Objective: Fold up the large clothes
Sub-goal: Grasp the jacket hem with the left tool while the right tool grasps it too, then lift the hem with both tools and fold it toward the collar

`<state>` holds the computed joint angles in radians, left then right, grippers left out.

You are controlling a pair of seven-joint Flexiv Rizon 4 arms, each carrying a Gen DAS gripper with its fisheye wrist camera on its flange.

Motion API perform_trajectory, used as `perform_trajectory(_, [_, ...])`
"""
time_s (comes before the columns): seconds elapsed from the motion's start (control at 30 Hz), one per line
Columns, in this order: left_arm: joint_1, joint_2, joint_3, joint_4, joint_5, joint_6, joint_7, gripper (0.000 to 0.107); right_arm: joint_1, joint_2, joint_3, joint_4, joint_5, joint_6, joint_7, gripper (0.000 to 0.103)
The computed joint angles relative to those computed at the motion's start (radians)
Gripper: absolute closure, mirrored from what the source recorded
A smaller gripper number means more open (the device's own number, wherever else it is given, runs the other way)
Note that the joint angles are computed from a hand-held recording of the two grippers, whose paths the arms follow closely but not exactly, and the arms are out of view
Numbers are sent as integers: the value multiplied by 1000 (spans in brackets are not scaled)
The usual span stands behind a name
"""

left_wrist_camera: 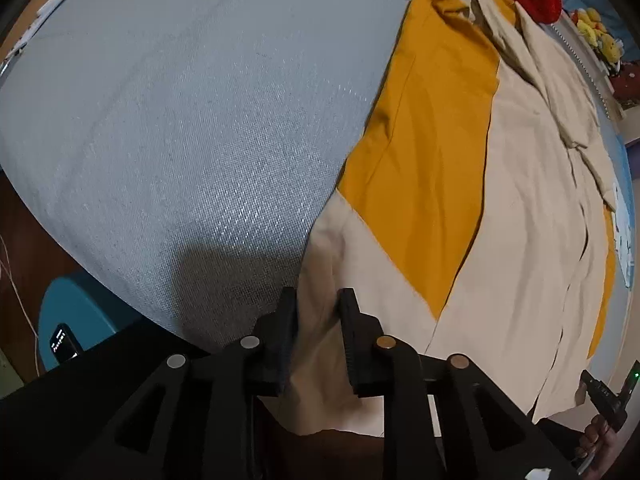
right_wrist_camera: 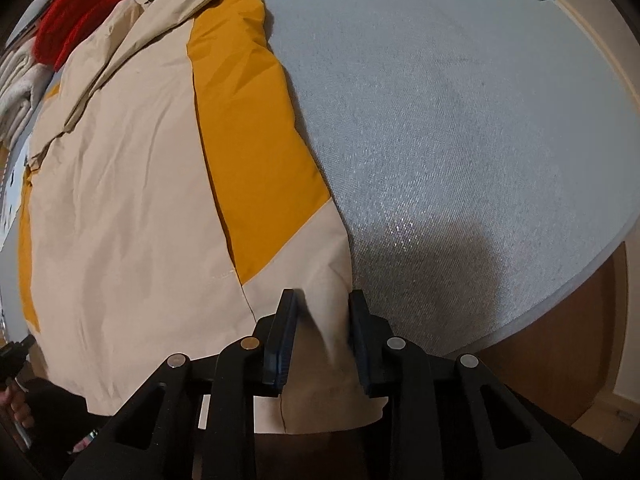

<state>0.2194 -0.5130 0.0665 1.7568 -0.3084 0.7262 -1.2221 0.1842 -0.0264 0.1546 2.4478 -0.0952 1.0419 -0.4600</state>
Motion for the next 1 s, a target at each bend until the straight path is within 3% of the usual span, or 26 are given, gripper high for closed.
perform_trajectory(0.1, [-13,2,6,0,36,13,13,87,5,-9,0,-15,-14,-31,-11,75])
perform_trajectory(0.17, [-16,5,0,2,37,20,24,99,7,-11,0,-21,-15,-37,-15,75])
perform_trajectory(0.27, [-13,26,-10,24,22,49,59,102,6,-9,-2,-25,-23,-24,-7,94])
perform_trajectory(0.37, [-3,60,-29,55,-18,75,114,103,-2,46,1,2,-54,4,38,99])
perform_trajectory(0.57, [17,158,-63,115,-153,73,294,104,-16,171,25,17,-123,24,80,100])
perform_trajectory(0.77, [6,201,-61,102,-249,21,391,104,-18,275,58,33,-148,31,101,101])
perform_trajectory(1.0, [23,278,-43,119,-385,-102,535,105,-42,356,75,46,-177,77,121,102])
